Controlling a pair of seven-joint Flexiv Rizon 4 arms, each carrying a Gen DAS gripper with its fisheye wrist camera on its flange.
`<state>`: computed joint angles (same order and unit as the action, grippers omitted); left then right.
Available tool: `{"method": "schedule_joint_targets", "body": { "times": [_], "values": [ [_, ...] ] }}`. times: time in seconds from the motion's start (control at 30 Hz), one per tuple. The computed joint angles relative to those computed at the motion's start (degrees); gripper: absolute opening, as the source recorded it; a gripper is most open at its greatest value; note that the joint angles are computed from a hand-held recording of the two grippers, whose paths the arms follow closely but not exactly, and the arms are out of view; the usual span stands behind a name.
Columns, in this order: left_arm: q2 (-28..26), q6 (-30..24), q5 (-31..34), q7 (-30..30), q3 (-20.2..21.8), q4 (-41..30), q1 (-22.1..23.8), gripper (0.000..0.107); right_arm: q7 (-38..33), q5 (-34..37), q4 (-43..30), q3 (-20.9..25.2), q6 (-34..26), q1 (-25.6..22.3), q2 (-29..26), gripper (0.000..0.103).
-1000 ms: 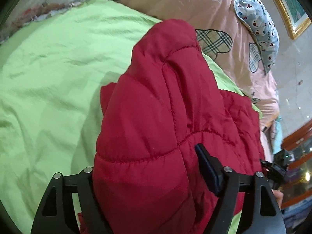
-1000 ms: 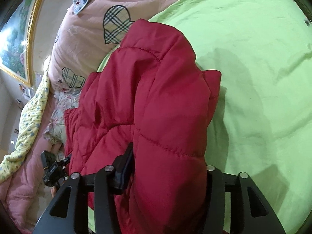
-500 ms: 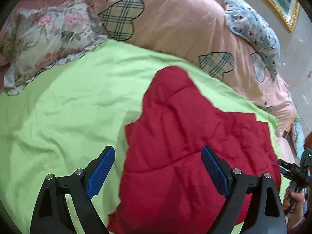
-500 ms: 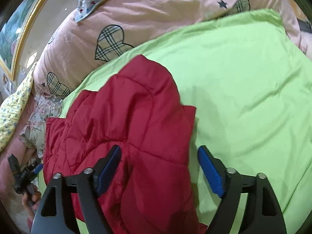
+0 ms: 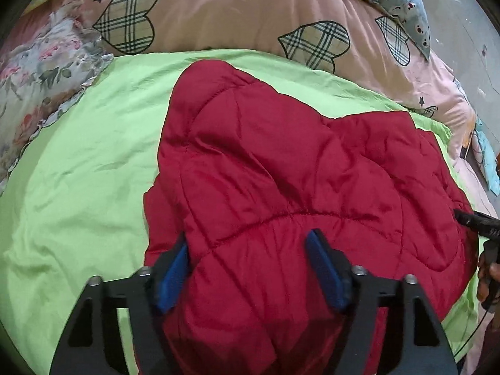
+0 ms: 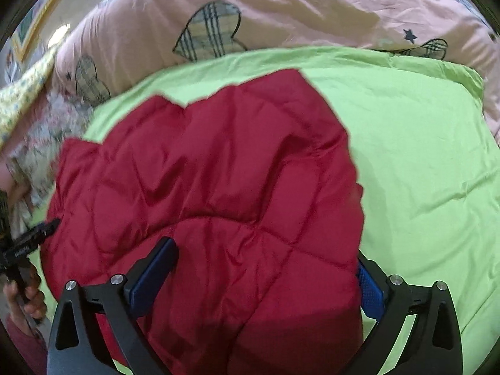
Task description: Fold large clothes
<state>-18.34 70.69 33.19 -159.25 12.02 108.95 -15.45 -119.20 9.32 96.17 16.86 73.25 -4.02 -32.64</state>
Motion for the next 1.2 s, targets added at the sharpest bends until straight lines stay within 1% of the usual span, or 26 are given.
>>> {"method": "schedule_joint_targets", "body": {
  "times": [0.03,0.07,0.1,0.13,0.17,0.2,0.27,0.3,0.37,0.4,0.43,0.47,0.5,0.57,0.63,0.67,0.73,0.77,0.8,0.9,0.93,1.0,1.07,1.13,1.17,1.2],
  "values": [
    [-0.25,0.92,-0.39,0.17,-0.18,-0.12,0.5,0.058,0.37,-1.59,1.1,-1.65,1.21,1.58,0.0,0.098],
    [-0.31,1.81,-0.73,0.43,-0.26,-0.01,0.8,0.049,0.52,-2.49,1.91,-2.34,2.14,2.17,0.07,0.088],
    [-0.48,2.71,-1.12,0.9,-0.34,-0.01,1.09,0.041,1.24,-3.76,3.04,-3.57,3.68,3.29,0.37,0.072],
    [-0.59,3.1,-1.28,1.21,-0.17,-0.15,1.01,0.037,2.02,-4.89,4.03,-4.56,5.41,4.19,0.77,0.063],
    [-0.68,3.2,-1.31,1.53,0.05,-0.52,0.8,0.031,2.89,-5.95,4.82,-4.79,6.91,4.33,1.1,0.039],
    [-0.75,3.24,-1.37,2.05,0.17,-0.97,0.64,0.026,2.38,-5.48,4.53,-3.16,6.73,3.02,1.41,0.023],
    [-0.52,4.58,-1.23,2.23,0.63,-0.65,0.43,0.023,0.2,-3.62,2.99,1.73,4.89,-0.98,1.45,0.018],
    [-0.35,6.15,-1.48,2.27,0.77,-0.16,0.71,0.022,-1.04,-2.46,2.38,3.45,4.3,-2.38,1.44,0.016],
    [0.35,12.7,-2.51,1.97,1.42,2.21,1.98,0.021,-5.68,3.41,-1.15,10.32,0.26,-8.29,0.76,0.015],
    [0.51,17.31,-3.22,1.5,2.09,3.8,2.66,0.021,-7.69,6.57,-3.15,13.0,-1.71,-10.47,0.16,0.014],
    [0.32,21.34,-4.0,1.13,2.71,5.17,3.19,0.021,-8.68,8.79,-4.47,14.22,-2.7,-11.24,-0.22,0.014],
    [0.1,23.69,-5.13,1.57,2.55,6.14,4.03,0.021,-10.48,12.24,-6.42,15.88,-4.7,-12.93,-0.74,0.014],
    [-0.24,24.82,-6.49,2.76,1.52,6.92,5.45,0.021,-10.32,12.97,-7.45,16.08,-5.71,-13.02,-1.18,0.014],
    [-1.65,25.03,-9.64,5.93,-2.05,7.82,9.0,0.021,-9.44,13.63,-8.15,13.81,-6.13,-10.84,-1.39,0.014],
    [-3.47,24.78,-12.41,8.91,-5.47,8.2,12.19,0.022,-7.61,12.88,-8.65,10.02,-6.17,-7.31,-2.19,0.014],
    [-4.62,24.52,-13.57,10.05,-6.44,8.16,13.11,0.023,-6.56,12.54,-8.54,8.07,-6.19,-5.58,-2.42,0.014],
    [-6.46,25.61,-15.79,11.95,-8.77,8.54,15.46,0.024,-5.74,12.58,-9.25,5.72,-6.74,-3.52,-3.47,0.014],
    [-7.0,26.1,-16.49,12.52,-8.68,8.56,15.44,0.025,-3.79,11.17,-8.72,3.13,-5.95,-1.21,-3.75,0.015],
    [-7.48,26.53,-17.12,12.92,-7.99,8.45,14.92,0.025,-3.56,10.57,-8.91,2.4,-5.34,-0.31,-4.76,0.016],
    [-7.55,25.63,-19.78,14.78,-7.88,8.31,14.81,0.027,-3.0,11.31,-10.48,3.3,-5.73,-1.11,-6.34,0.018],
    [-7.76,25.11,-20.64,15.21,-7.29,7.96,14.06,0.027,-2.82,12.28,-11.22,4.21,-6.89,-2.1,-6.56,0.018],
    [-7.81,22.47,-22.06,15.47,-3.78,6.59,10.08,0.031,-3.07,14.82,-12.99,5.96,-9.58,-4.18,-7.26,0.019],
    [-8.25,18.79,-22.88,14.47,1.83,4.22,4.09,0.032,-3.84,17.28,-14.45,6.75,-11.79,-5.6,-7.92,0.021],
    [-8.82,15.41,-23.13,12.78,7.46,1.93,-1.87,0.037,-3.89,18.82,-15.78,6.38,-13.26,-5.62,-8.47,0.022],
    [-9.13,13.04,-22.58,11.37,10.82,0.45,-5.3,0.043,-3.96,19.22,-15.94,5.91,-13.43,-5.3,-8.46,0.022],
    [-9.38,10.62,-21.36,9.57,13.63,-1.15,-8.22,0.052,-4.02,19.45,-15.93,5.39,-13.24,-4.84,-8.4,0.022]
  ]
}}
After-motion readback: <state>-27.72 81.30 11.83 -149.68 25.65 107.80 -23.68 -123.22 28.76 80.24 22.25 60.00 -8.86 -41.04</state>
